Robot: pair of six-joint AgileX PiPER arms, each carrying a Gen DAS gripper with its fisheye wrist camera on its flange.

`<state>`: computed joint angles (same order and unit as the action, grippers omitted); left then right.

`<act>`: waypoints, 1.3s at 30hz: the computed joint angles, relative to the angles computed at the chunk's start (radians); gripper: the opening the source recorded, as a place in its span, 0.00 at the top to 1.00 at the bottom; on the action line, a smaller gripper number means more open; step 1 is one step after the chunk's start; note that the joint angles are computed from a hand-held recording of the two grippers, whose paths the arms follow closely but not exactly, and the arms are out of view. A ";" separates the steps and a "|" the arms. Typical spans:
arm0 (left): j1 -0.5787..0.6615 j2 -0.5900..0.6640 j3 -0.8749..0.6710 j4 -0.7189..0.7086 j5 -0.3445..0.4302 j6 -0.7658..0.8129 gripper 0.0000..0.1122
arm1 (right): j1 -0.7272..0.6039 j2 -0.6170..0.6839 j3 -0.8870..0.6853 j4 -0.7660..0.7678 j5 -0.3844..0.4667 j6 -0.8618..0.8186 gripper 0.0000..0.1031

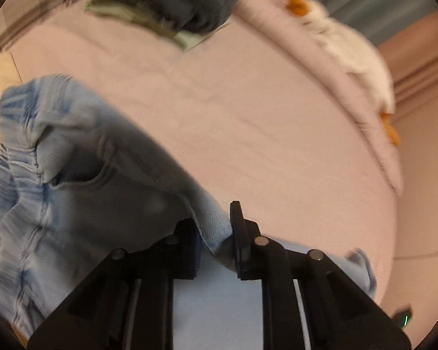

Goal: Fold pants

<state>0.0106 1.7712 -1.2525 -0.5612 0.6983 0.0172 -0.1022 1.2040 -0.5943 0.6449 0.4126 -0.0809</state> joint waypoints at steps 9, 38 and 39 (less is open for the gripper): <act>0.182 -0.548 0.599 -0.295 0.124 0.458 0.85 | -0.161 -0.289 -0.005 -0.010 0.178 0.003 0.95; 0.522 -0.535 0.502 -0.460 0.184 0.717 0.92 | -0.461 -0.156 -0.055 0.317 0.207 -0.359 0.95; 0.550 -0.548 0.516 -0.460 0.210 0.739 0.91 | -0.510 -0.199 -0.048 0.352 0.249 -0.399 0.95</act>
<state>0.5605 1.2236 -0.7363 -1.0214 0.9083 0.7562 -0.6123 1.0053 -0.6424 0.9970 0.6615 -0.4797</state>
